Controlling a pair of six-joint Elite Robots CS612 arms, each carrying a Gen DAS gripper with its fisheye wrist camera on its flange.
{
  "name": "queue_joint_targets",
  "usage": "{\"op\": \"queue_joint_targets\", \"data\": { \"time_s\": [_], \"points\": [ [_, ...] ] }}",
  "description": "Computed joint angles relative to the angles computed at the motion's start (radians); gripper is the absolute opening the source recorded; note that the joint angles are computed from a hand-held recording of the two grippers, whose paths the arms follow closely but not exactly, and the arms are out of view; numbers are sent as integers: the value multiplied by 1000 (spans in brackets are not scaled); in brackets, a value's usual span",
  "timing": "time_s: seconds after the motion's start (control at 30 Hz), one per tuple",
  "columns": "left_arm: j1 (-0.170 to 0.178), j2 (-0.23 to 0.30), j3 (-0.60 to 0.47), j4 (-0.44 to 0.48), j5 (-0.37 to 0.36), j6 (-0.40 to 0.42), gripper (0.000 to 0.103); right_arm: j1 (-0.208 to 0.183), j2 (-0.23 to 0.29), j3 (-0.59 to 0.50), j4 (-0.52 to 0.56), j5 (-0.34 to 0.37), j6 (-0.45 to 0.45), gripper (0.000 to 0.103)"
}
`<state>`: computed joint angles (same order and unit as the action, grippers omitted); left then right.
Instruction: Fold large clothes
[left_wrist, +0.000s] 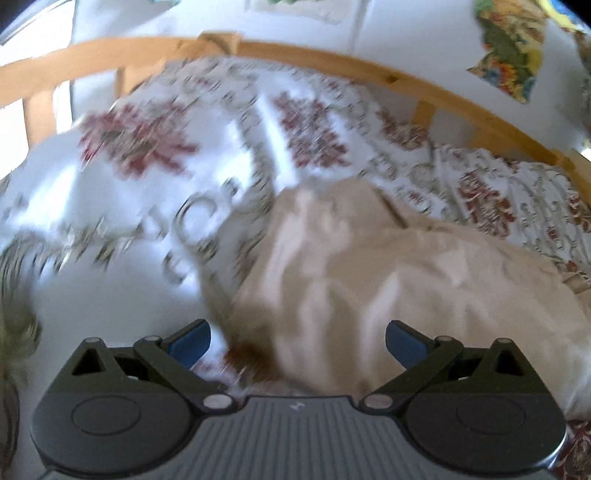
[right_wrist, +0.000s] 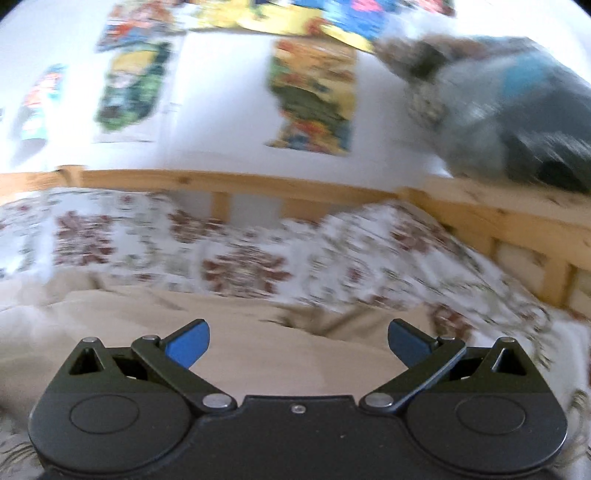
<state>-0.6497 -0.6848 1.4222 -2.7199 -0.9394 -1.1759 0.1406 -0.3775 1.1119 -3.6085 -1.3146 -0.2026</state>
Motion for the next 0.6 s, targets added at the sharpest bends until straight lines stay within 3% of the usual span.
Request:
{"op": "queue_joint_targets", "data": {
  "time_s": [0.1,0.3,0.6],
  "points": [
    [7,-2,9,35,-37,-49,102,7,3,2,3,34,-52,102],
    [5,5,8,33,-26,-16,102,23,9,7,87,26,-135,102],
    [7,9,18,-5,-32,17,102,25,14,2,166,15,-104,102]
  ]
}}
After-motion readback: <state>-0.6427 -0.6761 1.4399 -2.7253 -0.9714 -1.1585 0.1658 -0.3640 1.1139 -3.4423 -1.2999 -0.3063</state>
